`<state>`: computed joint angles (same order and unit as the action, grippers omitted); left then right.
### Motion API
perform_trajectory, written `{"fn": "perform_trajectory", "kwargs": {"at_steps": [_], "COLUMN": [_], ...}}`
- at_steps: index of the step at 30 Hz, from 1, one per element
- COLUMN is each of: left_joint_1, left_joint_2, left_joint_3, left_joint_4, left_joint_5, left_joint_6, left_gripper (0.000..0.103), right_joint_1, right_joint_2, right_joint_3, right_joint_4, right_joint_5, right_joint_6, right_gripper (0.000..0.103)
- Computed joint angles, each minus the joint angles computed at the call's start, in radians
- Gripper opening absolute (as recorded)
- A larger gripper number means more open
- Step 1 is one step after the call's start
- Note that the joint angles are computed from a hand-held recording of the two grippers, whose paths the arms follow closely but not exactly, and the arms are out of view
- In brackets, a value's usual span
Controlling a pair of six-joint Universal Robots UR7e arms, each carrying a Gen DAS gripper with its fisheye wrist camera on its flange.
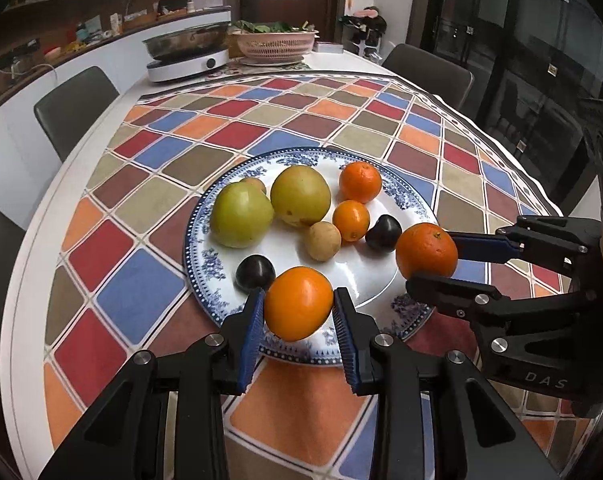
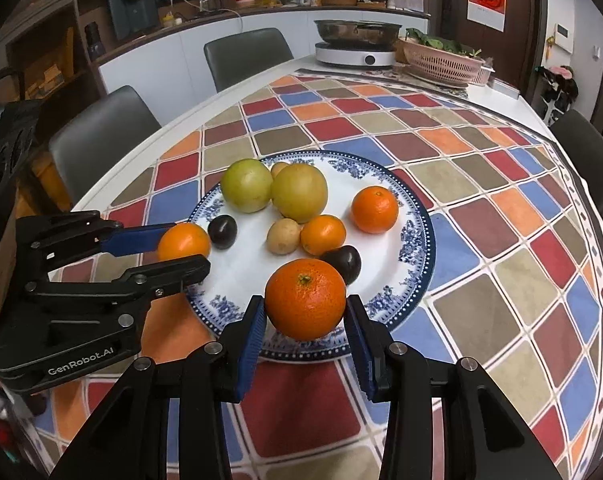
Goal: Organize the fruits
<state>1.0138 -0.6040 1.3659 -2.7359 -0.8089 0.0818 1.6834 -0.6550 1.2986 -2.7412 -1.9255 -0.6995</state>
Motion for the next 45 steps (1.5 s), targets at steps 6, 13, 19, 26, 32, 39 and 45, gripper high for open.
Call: {"fn": "perform_trajectory", "kwargs": {"at_steps": [6,13,19,26,32,39,45], "left_joint_1": [0.016,0.021,0.000,-0.038,-0.089,-0.162,-0.210], "left_joint_2": [0.023,0.037,0.030,-0.024,-0.076,-0.111,-0.141], "left_joint_3": [-0.040,-0.059,-0.027,0.068,0.165,0.272,0.353], "left_joint_4": [0.025,0.035,-0.019,-0.063,-0.132,-0.247,-0.287], "left_joint_5": [-0.013,-0.009,0.065,0.127,0.175,0.277,0.309], "left_joint_6": [0.023,0.031,0.056,-0.021,-0.077,-0.099,-0.133], "left_gripper": [0.035,0.043,0.050,0.052,0.061,0.088,0.095], "right_joint_1": [-0.004,-0.013,-0.014,0.002,0.016,0.028,0.036], "right_joint_2": [0.025,0.040,0.028,-0.013,-0.074,-0.165,-0.231], "right_joint_3": [-0.034,-0.060,-0.033,0.047,0.153,0.297,0.420], "right_joint_4": [0.017,0.042,-0.005,-0.140,-0.268,-0.410,-0.550], "right_joint_5": [-0.006,-0.011,-0.010,-0.030,-0.044,-0.044,-0.064], "right_joint_6": [-0.003,0.021,0.024,-0.006,-0.002,0.021,0.024], "right_gripper": [0.041,0.042,0.052,0.052,0.064,0.077,0.083]}}
